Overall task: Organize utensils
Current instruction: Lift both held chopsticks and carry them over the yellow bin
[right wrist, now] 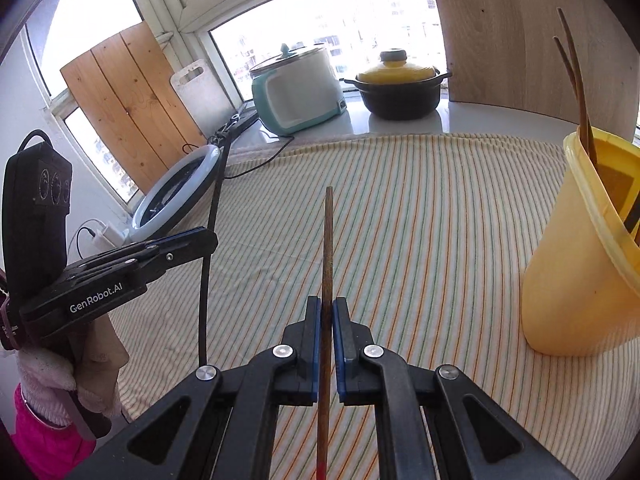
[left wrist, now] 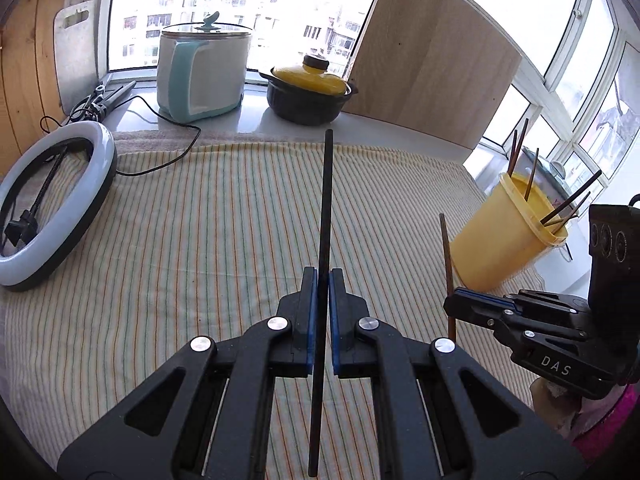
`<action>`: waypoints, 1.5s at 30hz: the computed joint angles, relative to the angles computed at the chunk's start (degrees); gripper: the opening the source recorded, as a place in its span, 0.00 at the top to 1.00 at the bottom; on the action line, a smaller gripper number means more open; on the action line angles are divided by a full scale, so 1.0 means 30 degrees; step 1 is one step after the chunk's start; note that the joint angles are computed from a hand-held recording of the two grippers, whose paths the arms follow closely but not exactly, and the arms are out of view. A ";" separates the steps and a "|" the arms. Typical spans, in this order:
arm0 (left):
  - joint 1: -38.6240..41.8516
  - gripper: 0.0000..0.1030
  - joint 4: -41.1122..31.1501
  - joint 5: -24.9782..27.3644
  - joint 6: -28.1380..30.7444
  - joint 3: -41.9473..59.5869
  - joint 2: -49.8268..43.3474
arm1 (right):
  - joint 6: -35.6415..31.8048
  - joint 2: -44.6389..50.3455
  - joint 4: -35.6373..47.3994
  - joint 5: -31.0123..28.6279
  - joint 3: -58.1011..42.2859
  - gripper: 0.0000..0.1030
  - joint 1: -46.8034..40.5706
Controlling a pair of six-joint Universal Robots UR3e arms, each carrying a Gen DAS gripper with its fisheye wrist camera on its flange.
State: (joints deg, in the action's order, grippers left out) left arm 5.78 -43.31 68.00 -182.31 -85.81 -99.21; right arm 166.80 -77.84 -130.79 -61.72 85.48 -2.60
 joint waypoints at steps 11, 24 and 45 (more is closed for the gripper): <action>-0.0734 0.97 0.3313 -0.0202 -0.2304 -0.2477 0.2534 | 0.0109 -0.4339 -0.3395 0.1810 0.4722 0.97 -0.2275; -0.2268 0.97 0.3170 0.0096 -0.2591 -0.0230 0.2139 | -0.0365 -0.6631 -0.3354 0.4230 0.5795 0.97 -0.5398; -0.4172 0.97 0.2103 0.0695 -0.2915 0.6415 -0.1191 | -0.5833 -1.2008 0.5689 0.8368 0.3691 0.97 -1.3335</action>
State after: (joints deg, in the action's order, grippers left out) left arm -6.73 -37.00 70.09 -191.05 -66.56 -102.78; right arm 149.30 -113.86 -113.72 -36.62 96.56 -42.60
